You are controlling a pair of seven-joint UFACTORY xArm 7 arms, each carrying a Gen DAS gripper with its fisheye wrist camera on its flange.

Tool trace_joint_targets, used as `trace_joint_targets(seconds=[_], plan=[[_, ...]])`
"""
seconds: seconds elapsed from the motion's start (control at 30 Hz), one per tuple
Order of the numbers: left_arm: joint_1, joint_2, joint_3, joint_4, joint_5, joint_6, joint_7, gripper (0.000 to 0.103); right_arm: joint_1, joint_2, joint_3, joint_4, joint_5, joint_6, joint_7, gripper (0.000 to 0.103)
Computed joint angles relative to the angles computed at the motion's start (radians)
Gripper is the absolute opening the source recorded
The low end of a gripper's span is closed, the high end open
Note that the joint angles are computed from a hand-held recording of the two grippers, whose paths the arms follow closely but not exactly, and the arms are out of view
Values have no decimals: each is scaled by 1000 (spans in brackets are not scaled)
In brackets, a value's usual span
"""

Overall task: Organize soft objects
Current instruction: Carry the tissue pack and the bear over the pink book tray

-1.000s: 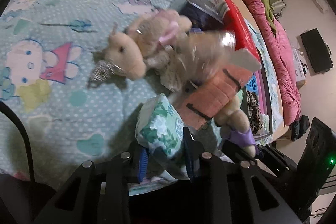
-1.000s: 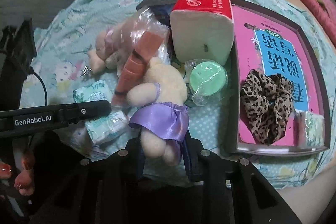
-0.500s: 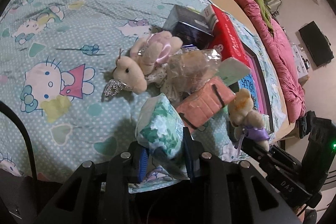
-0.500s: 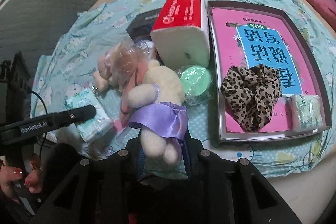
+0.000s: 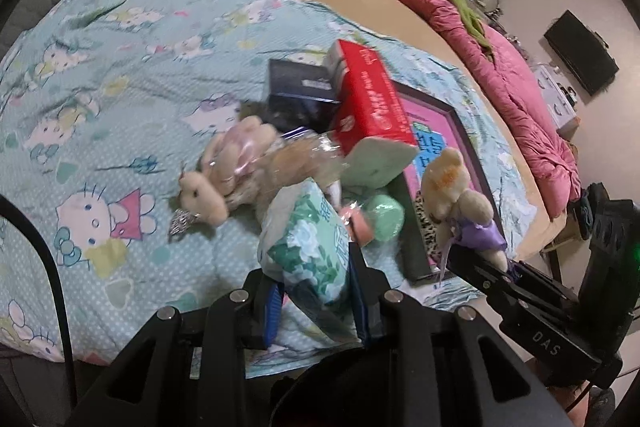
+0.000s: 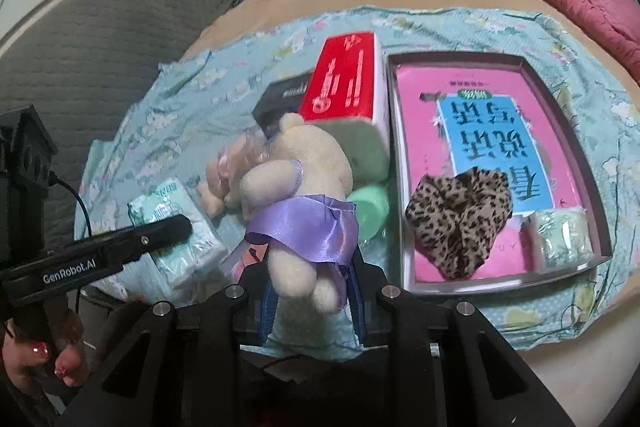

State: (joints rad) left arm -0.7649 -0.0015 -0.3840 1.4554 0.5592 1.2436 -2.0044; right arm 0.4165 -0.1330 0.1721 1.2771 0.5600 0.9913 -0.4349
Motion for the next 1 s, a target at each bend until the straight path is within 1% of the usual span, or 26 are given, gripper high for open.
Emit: trace_joint_targets(seconds=[0.13, 0.23, 0.57, 0.77, 1.0], plan=[[-16, 54, 3, 85, 25, 49, 51, 29, -7, -9, -9, 2, 8, -17, 0, 30], [-40, 95, 19, 150, 44, 80, 91, 29, -15, -12, -16, 8, 12, -30, 2, 30], [-120, 216, 93, 340, 85, 125, 211, 29, -38, -27, -36, 15, 7, -78, 7, 30], [-166, 294, 146, 457, 94, 136, 290, 29, -62, -19, -51, 28, 6, -96, 14, 30], [-203, 383, 203, 571, 75, 121, 373, 29, -96, -9, -62, 29, -34, -138, 41, 30]])
